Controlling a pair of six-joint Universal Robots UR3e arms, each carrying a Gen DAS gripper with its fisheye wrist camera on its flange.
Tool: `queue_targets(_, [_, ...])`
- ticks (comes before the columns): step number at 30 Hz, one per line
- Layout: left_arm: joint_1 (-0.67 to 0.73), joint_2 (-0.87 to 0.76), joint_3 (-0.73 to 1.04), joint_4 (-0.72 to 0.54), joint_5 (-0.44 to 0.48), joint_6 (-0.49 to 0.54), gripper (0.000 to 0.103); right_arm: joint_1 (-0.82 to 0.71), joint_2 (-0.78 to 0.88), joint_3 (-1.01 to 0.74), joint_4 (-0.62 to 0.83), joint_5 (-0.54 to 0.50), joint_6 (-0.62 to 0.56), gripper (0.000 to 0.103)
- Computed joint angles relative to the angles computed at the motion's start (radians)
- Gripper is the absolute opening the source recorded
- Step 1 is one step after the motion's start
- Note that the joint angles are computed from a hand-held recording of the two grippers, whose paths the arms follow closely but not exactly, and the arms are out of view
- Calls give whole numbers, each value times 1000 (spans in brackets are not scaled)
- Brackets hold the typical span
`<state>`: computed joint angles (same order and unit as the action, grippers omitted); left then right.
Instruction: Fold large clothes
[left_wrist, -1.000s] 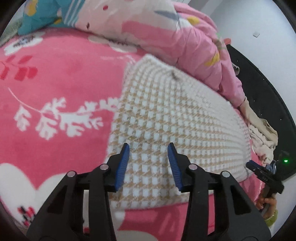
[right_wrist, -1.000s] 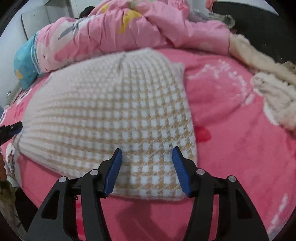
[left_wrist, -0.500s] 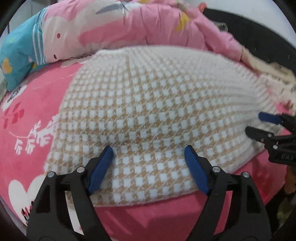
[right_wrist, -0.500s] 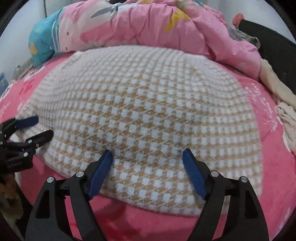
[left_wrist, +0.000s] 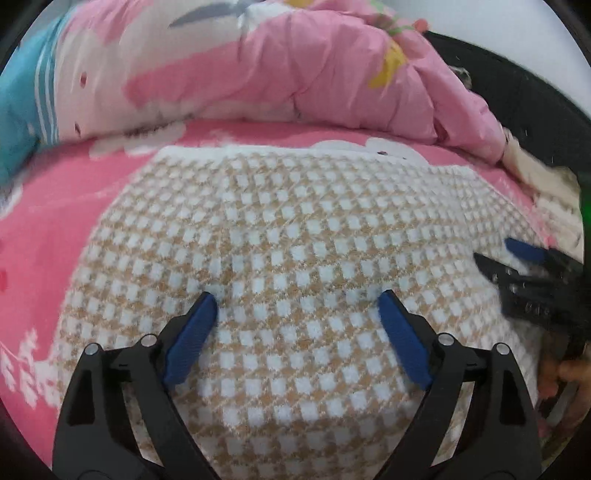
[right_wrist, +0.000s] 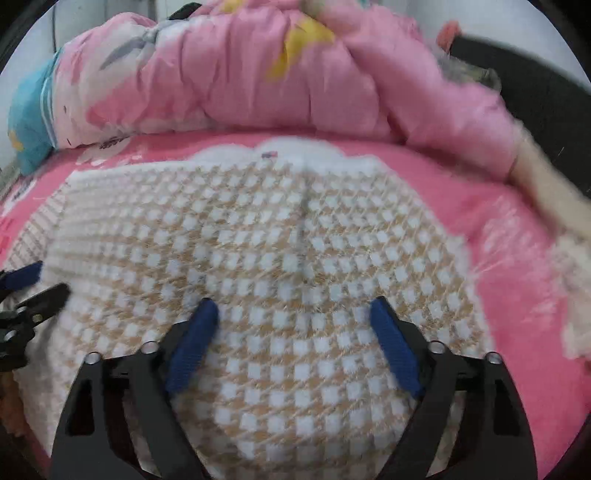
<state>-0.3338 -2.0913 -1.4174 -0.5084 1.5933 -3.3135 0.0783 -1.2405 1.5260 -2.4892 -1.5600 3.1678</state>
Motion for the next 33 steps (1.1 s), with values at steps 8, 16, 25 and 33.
queue_targets(8, [4,242,-225,40,-28,-2,85,25,-333,198,75,19,3,85])
queue_targets(16, [-140,290,-446,124,112,-73,89,215,-382,403,1,-107,58,85])
queue_targets(25, [-200,541,-627,148,209,-139,90,258,-684,464,160,-133,196,86])
queue_targets(33, [-315,800,-679,-16,220,-296,93,466,-901,483,300,-282,336,92])
